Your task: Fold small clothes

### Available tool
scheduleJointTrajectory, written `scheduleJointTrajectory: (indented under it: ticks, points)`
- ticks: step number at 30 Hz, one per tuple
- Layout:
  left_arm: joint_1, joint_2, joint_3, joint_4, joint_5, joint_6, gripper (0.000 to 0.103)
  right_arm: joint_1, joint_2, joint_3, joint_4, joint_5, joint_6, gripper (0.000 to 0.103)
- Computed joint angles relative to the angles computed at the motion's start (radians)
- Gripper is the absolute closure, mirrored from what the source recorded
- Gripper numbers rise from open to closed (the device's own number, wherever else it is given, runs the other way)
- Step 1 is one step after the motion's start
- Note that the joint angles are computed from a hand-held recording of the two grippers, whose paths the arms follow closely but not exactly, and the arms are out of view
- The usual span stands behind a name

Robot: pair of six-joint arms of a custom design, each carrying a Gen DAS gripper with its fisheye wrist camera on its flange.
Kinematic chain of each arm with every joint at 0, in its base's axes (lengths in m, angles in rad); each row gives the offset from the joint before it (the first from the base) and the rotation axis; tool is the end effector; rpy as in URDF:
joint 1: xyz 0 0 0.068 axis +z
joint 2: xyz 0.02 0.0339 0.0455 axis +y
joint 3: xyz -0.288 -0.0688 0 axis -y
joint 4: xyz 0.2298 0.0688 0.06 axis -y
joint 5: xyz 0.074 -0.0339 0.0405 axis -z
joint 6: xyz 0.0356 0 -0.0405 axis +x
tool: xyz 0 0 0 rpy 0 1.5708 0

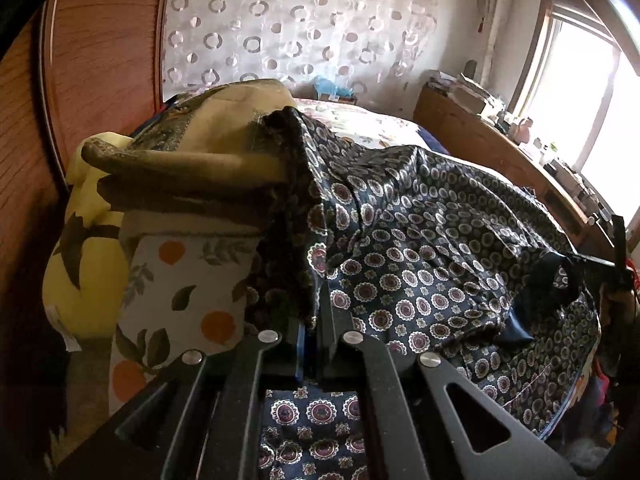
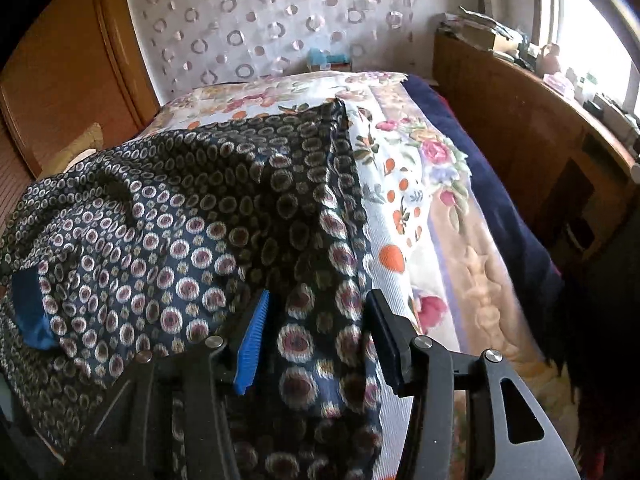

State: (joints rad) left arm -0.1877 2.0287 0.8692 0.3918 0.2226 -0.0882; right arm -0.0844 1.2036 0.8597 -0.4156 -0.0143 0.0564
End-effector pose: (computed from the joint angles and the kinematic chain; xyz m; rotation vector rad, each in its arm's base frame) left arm 0.3644 -0.0772 0.1097 0.2279 2.3378 -0.3967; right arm 0.2319 -0.0191 0.2858 0.1568 2.3249 0.0026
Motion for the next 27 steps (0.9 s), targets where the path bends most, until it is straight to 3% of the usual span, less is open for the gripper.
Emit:
scheduleJointTrajectory:
  ticks: [5, 12, 20, 22, 25, 27]
  points:
    - [-0.005, 0.002, 0.008, -0.005, 0.001, 0.004, 0.1, 0.063, 0.024, 0.044, -0.014, 0.038, -0.046, 0.097]
    - [0.014, -0.074, -0.042, 0.028, 0.104, 0.017, 0.101, -0.022, -0.125, 0.023, 0.015, -0.196, -0.031, 0.102]
    - [0.091, -0.214, -0.139, 0.003, 0.15, 0.021, 0.101, -0.274, -0.272, 0.007, -0.166, -0.366, -0.116, 0.102]
    - [0.098, -0.225, -0.164, -0.003, 0.136, 0.033, 0.101, -0.323, -0.296, -0.012, -0.21, -0.387, -0.151, 0.102]
    - [0.087, -0.208, -0.178, -0.015, 0.103, 0.049, 0.101, -0.293, -0.329, -0.02, -0.271, -0.335, -0.169, 0.102]
    - [0.082, -0.195, -0.188, -0.009, 0.083, 0.06, 0.089, -0.214, -0.339, -0.03, -0.285, -0.237, -0.161, 0.1]
